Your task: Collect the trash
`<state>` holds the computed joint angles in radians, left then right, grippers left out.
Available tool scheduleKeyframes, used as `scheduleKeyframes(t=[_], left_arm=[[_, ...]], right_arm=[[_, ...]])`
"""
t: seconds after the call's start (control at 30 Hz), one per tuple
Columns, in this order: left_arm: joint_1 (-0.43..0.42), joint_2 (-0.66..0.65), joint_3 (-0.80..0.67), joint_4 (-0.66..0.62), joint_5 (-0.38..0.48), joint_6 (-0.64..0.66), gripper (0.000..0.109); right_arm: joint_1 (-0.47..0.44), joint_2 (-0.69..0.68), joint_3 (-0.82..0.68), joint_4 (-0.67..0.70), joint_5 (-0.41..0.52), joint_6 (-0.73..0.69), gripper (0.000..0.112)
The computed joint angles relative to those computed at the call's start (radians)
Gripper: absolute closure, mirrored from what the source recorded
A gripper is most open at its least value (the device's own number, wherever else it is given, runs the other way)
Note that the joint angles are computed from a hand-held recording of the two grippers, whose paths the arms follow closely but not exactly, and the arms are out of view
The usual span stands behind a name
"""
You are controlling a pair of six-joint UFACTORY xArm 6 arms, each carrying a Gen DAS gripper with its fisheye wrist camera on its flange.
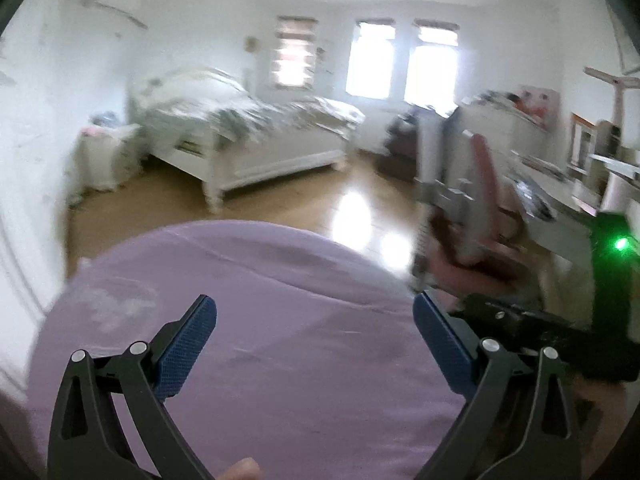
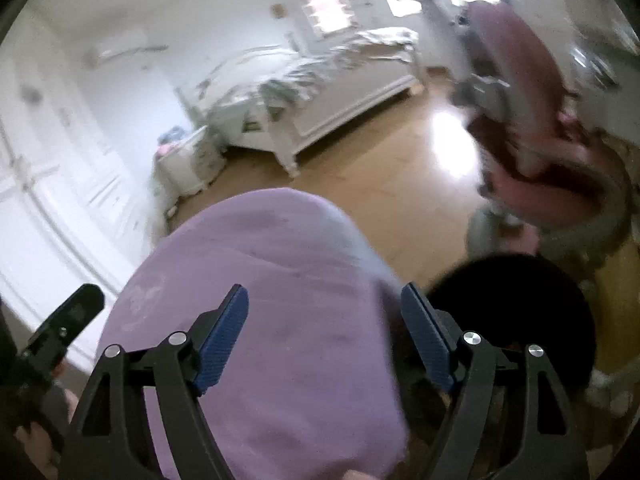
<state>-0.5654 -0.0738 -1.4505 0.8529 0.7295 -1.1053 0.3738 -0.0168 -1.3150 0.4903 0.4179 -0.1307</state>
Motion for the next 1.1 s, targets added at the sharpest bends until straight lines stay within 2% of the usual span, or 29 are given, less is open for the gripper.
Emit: scheduleKeyframes(t=[0.1,0.13,0.27,0.4,0.63,1.1], left_arm=[[0.015,-0.076,0.073,0.030,0.063,-0.041,0.011],[0.024,-0.103,0.101,0.029,0.071,-0.052,0.011],[0.054,-0.189,0.195,0.036,0.077,-0.102,0.011],[0.085,-0.260,0.271,0.037,0.055,-0.129,0.011],[0.117,-0.336,0.345,0.055,0.042,-0.173,0.011],[0.094,-0.393,0.392,0.104,0.098,-0.223,0.011]], right_arm=[[0.072,0.022,-0.041,-0.050,-0.038,0.025,0.021],[0.092,0.028,-0.053,-0.079,-0.050,0.042,0.020],[0.159,0.052,-0.102,-0.178,-0.060,0.110,0.020],[0.206,0.061,-0.125,-0.296,-0.052,0.188,0.015],[0.241,0.065,-0.139,-0.407,-0.023,0.274,0.015],[0.268,0.062,-0.133,-0.452,-0.008,0.296,0.015]])
